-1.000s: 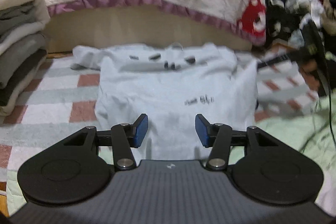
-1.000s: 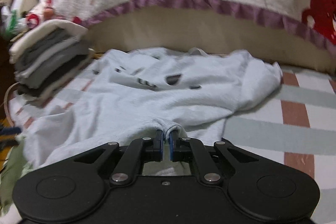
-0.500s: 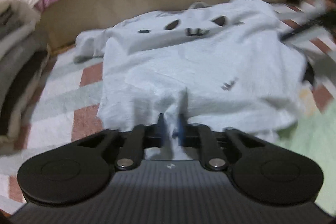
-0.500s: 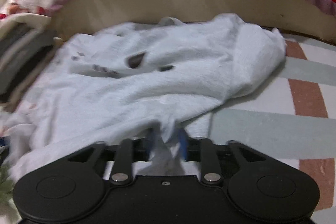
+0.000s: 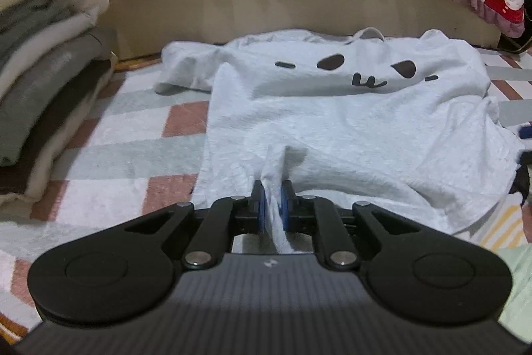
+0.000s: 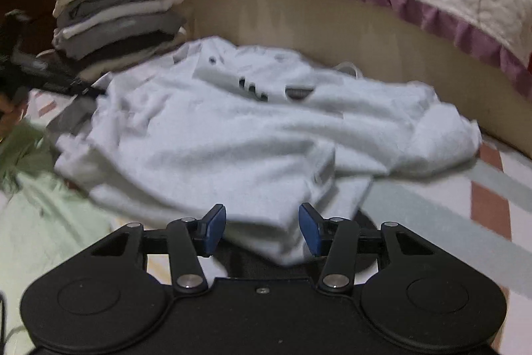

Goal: Fold clothes

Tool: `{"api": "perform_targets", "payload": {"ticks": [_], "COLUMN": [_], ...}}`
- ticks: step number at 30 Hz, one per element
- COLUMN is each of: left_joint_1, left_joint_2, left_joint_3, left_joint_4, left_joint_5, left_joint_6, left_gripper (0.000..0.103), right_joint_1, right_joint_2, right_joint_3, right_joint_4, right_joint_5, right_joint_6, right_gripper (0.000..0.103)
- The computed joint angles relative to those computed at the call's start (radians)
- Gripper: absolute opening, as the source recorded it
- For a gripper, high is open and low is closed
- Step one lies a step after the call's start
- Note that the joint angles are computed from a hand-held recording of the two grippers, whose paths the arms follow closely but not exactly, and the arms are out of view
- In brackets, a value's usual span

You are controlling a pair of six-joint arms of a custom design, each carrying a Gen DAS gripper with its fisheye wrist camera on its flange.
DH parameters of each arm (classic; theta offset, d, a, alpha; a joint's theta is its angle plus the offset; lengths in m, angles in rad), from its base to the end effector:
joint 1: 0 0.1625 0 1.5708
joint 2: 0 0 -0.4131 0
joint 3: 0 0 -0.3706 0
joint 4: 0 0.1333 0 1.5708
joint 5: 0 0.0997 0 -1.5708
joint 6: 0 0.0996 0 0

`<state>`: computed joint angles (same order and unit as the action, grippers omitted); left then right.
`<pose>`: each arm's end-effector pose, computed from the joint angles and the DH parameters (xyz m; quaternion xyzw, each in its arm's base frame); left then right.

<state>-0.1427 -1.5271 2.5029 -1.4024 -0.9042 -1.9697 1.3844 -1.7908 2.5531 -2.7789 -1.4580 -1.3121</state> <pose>-0.2215 -0.1651 0.1451 0.0742 0.8106 -0.4019 0.4194 0.0845 -0.3319 0.2634 0.5301 -0.8169 0.1990 0.1101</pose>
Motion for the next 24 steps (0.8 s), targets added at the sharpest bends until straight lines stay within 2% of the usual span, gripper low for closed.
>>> {"api": "perform_targets", "payload": {"ticks": [1, 2, 3, 5, 8, 9, 10, 11, 13, 14, 15, 17, 18, 20, 24], "left_joint_1": [-0.016, -0.029, -0.04, -0.063, -0.082, -0.086, -0.091, -0.096, -0.09, -0.076, -0.051, 0.03, 0.054, 0.068, 0.068], "left_joint_2": [-0.001, -0.011, -0.021, -0.032, -0.05, -0.061, -0.066, -0.065, -0.024, 0.02, 0.084, 0.224, 0.231, 0.17, 0.105], "left_joint_3": [-0.005, -0.007, -0.009, -0.017, -0.025, -0.021, -0.016, -0.009, -0.002, -0.007, -0.027, -0.094, -0.101, -0.093, -0.109], "left_joint_4": [0.014, 0.023, 0.029, 0.053, 0.046, 0.024, -0.002, -0.032, -0.076, -0.084, -0.059, 0.058, 0.091, 0.139, 0.26], "left_joint_5": [-0.003, -0.005, -0.009, -0.021, -0.061, -0.078, -0.097, -0.116, -0.153, -0.172, -0.191, -0.216, -0.203, -0.171, -0.122], "left_joint_6": [-0.022, -0.036, -0.042, -0.037, 0.022, 0.043, 0.062, 0.078, 0.114, 0.134, 0.139, 0.15, 0.13, 0.053, -0.041], "left_gripper": [0.012, 0.013, 0.016, 0.026, 0.047, 0.055, 0.058, 0.06, 0.065, 0.065, 0.063, 0.03, 0.002, 0.003, 0.002], "right_joint_1": [0.028, 0.056, 0.087, 0.119, 0.15, 0.15, 0.149, 0.147, 0.121, 0.1, 0.079, 0.024, 0.004, -0.007, 0.051], "right_joint_2": [0.048, 0.099, 0.155, 0.232, 0.283, 0.263, 0.243, 0.219, 0.132, 0.086, 0.041, -0.028, -0.046, -0.057, 0.018], "right_joint_3": [0.004, 0.007, 0.006, -0.012, -0.065, -0.073, -0.081, -0.088, -0.077, -0.067, -0.058, -0.043, -0.045, -0.02, 0.048], "right_joint_4": [-0.068, -0.139, -0.22, -0.325, -0.358, -0.32, -0.283, -0.24, -0.126, -0.07, -0.014, 0.077, 0.127, 0.105, -0.129], "right_joint_5": [-0.025, -0.054, -0.09, -0.111, -0.142, -0.135, -0.127, -0.117, -0.07, -0.047, -0.025, 0.013, 0.021, 0.01, -0.099], "right_joint_6": [-0.002, -0.002, 0.012, 0.072, 0.186, 0.195, 0.204, 0.208, 0.158, 0.126, 0.098, 0.11, 0.123, 0.087, -0.06], "right_gripper": [0.04, 0.011, 0.0, 0.0, 0.0, 0.0, 0.0, 0.006, 0.01, 0.022, 0.037, 0.04, 0.04, 0.04, 0.04]}}
